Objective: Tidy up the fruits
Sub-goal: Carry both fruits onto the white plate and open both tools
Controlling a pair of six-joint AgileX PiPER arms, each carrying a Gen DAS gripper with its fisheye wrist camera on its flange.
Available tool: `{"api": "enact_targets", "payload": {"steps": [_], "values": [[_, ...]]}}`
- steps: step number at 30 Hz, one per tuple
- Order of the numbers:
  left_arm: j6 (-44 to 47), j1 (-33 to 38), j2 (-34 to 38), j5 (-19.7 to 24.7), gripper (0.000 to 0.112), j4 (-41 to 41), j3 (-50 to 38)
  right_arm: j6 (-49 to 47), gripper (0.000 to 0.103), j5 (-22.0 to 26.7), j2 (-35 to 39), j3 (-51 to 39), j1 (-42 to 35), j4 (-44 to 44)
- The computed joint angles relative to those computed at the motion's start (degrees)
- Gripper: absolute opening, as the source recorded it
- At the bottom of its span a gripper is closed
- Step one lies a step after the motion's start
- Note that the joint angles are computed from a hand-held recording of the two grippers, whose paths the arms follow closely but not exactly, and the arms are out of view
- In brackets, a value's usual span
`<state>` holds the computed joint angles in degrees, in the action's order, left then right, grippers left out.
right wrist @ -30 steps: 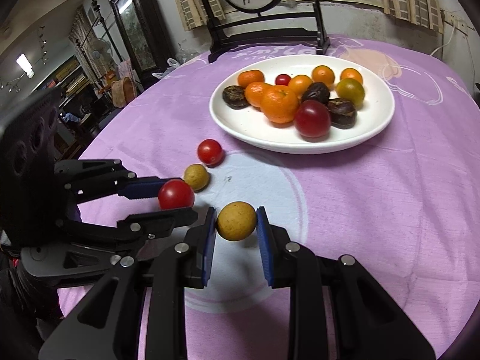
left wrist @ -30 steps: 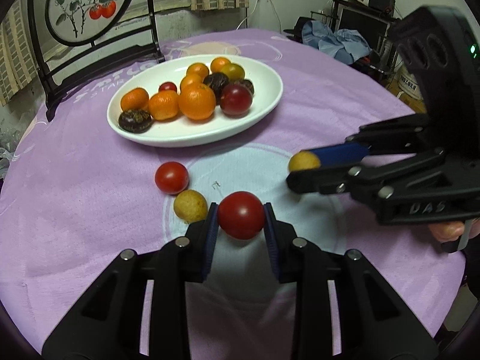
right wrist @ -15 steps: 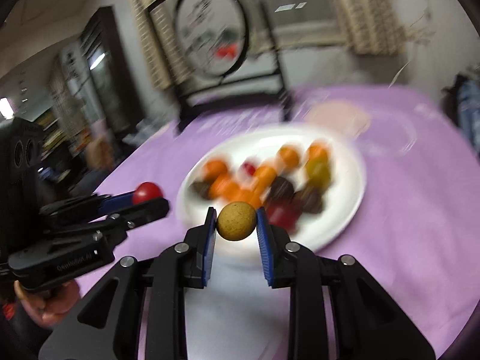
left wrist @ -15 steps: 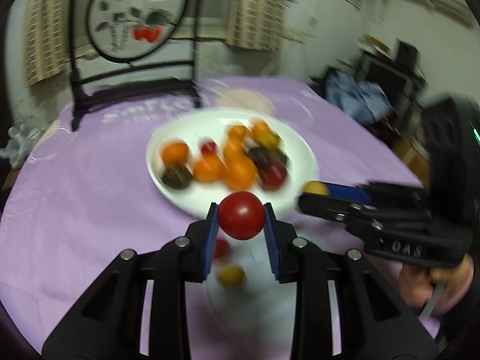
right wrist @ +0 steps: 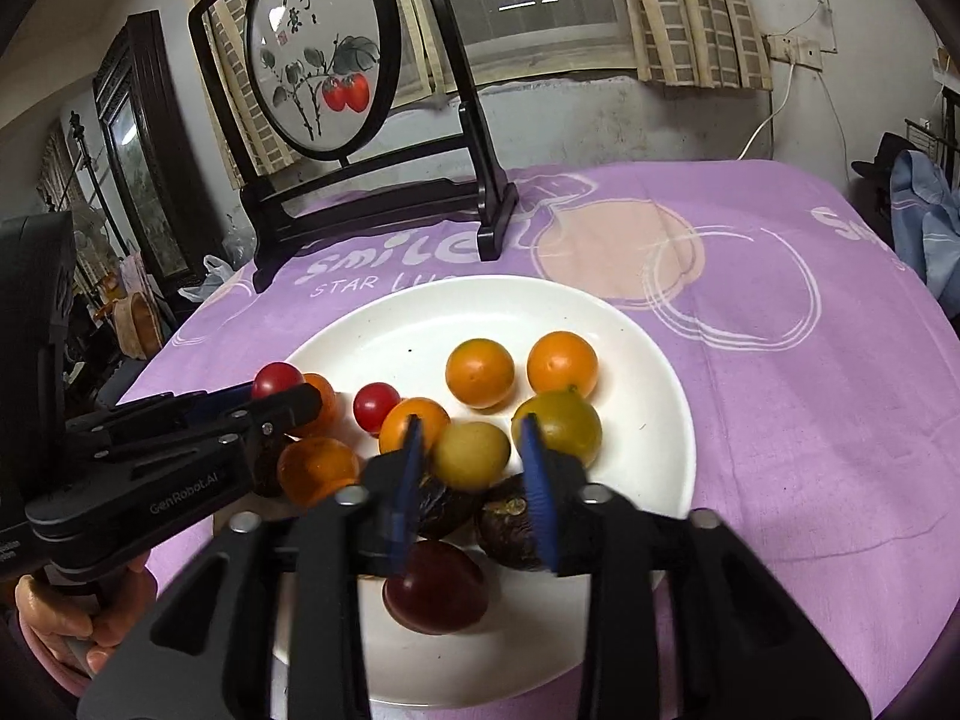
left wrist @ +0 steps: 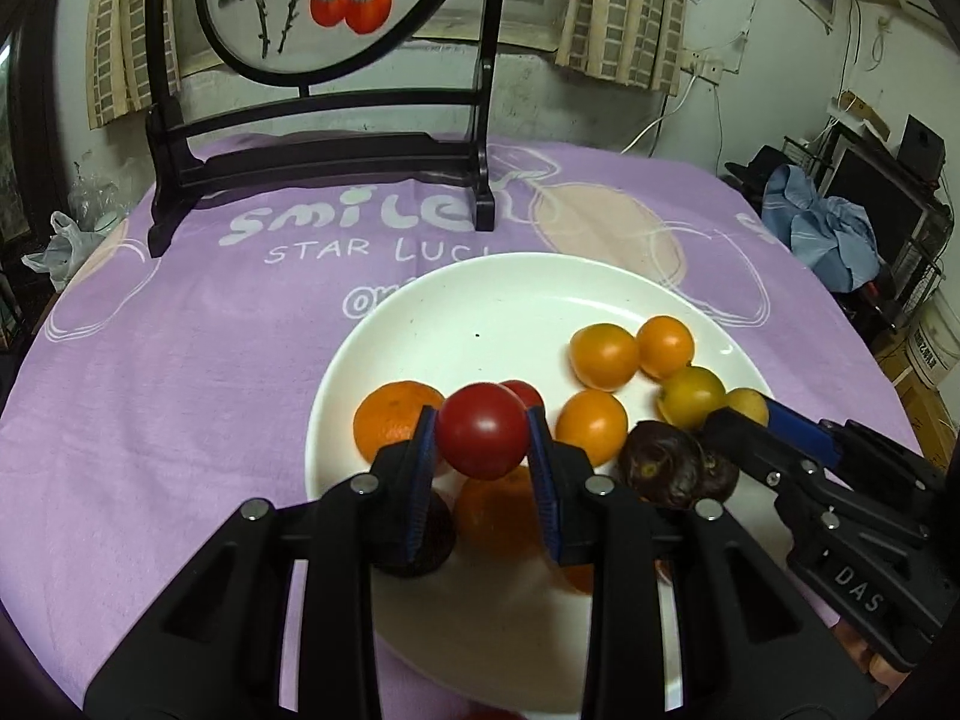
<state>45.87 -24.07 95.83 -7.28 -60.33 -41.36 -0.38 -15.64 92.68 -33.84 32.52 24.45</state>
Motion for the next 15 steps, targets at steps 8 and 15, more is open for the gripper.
{"api": "enact_targets", "payload": {"steps": [8,15], "values": [[14.34,-7.11,-7.08,-13.1,0.087,-15.82,5.08,-6.7,0.05,-2.55,-7.49,5.32,5.46,10.48],[10.92,-3.81,-17.39,-15.52,0.098,-12.02,15.94,-18.21,0.05,-5.75,-9.47,6.52,23.05,27.1]]}}
